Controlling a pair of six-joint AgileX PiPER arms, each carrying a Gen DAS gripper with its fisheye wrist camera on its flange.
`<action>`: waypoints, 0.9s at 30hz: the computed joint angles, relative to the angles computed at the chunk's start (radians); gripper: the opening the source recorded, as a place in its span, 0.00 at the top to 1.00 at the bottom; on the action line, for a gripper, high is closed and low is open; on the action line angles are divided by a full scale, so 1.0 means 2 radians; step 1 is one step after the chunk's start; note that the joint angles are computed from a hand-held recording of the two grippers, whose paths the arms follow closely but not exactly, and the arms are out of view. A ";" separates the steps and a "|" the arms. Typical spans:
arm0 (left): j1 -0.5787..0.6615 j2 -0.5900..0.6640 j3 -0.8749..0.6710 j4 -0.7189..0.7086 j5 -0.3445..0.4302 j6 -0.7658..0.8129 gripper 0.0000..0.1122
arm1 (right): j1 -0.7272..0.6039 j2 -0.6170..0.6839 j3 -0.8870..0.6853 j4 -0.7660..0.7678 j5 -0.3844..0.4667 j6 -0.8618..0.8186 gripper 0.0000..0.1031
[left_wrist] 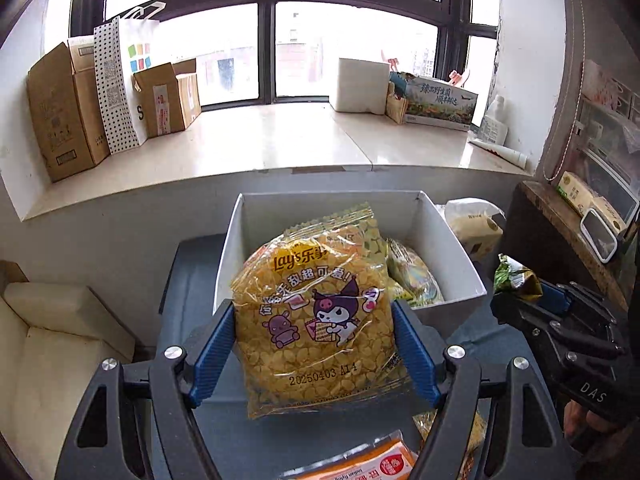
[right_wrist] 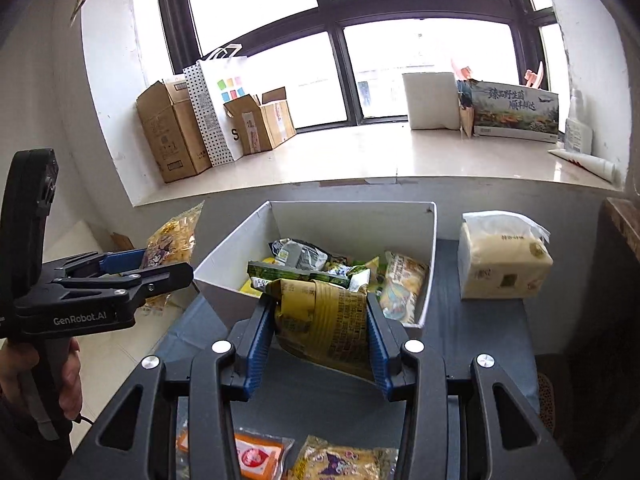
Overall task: Organize snacks
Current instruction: 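Lower the cookie bag and yellow-green packet into the box, open both tools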
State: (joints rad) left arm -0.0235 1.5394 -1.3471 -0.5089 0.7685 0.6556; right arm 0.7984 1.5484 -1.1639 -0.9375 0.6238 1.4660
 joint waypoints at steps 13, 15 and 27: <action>-0.051 0.207 -0.219 0.044 0.004 -0.038 0.20 | -0.128 0.153 -0.207 0.194 0.012 -0.255 0.50; -0.066 0.225 -0.236 0.108 -0.002 -0.081 0.08 | -0.147 0.168 -0.231 0.240 0.014 -0.300 0.20; -0.045 0.183 -0.161 0.084 -0.014 -0.066 0.08 | -0.119 0.122 -0.171 0.128 -0.002 -0.197 0.00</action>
